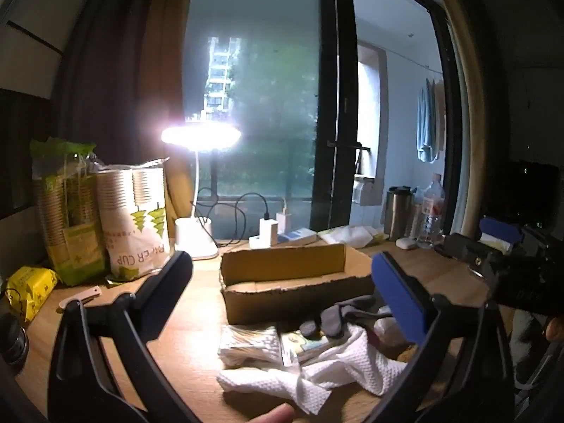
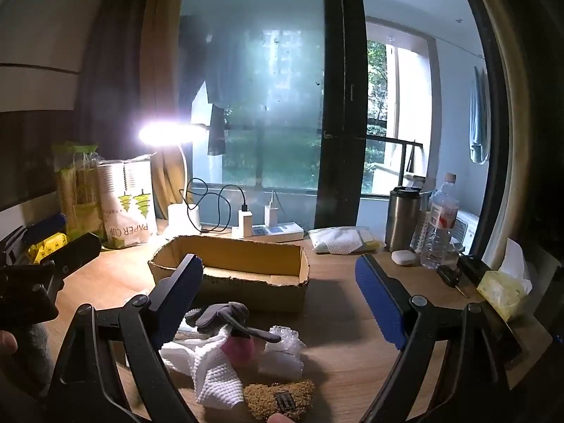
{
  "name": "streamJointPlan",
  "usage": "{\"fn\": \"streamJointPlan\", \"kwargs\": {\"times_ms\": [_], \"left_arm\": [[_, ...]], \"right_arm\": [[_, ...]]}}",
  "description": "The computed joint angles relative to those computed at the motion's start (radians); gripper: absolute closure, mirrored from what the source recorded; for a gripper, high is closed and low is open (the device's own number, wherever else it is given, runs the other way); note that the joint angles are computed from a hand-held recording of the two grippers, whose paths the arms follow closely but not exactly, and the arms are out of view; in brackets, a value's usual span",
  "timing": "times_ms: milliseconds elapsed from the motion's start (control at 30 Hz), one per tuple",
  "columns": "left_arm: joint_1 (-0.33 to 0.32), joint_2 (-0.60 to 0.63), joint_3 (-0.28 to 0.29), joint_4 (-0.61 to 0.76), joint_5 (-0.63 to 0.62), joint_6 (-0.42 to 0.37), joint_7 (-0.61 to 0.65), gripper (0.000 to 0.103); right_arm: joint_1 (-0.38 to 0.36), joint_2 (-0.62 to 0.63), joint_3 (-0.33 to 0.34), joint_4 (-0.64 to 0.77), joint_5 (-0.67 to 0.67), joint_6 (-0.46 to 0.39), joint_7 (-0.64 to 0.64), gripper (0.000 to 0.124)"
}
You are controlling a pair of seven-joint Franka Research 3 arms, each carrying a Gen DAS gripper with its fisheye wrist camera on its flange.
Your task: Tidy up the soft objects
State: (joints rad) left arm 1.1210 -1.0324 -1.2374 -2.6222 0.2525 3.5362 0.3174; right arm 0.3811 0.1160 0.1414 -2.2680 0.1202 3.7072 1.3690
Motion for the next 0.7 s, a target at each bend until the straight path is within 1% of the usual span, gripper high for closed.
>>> {"fn": "streamJointPlan", "kwargs": {"times_ms": [167,300,700], "left_arm": [[-0.008,-0.009,0.002,-0.001,0.001,-0.027,-0.009,0.001],[-0.016,-0.004,0.009,0.001,0.011,-0.033,-0.014,0.001],[-0.012,0.013,0.007,0.005,0.018,-0.022,-0.005,0.001]], "right_arm": [[-0.008,0.005,0.001,0.001,-0.02,0.004,0.018,0.033],[-0.013,0.0,0.001,-0.003,-0.035,0.0,0.031,0.033],[-0.012,0.002,0.001,0.001,-0.035,-0.008,0.03,0.033]]}}
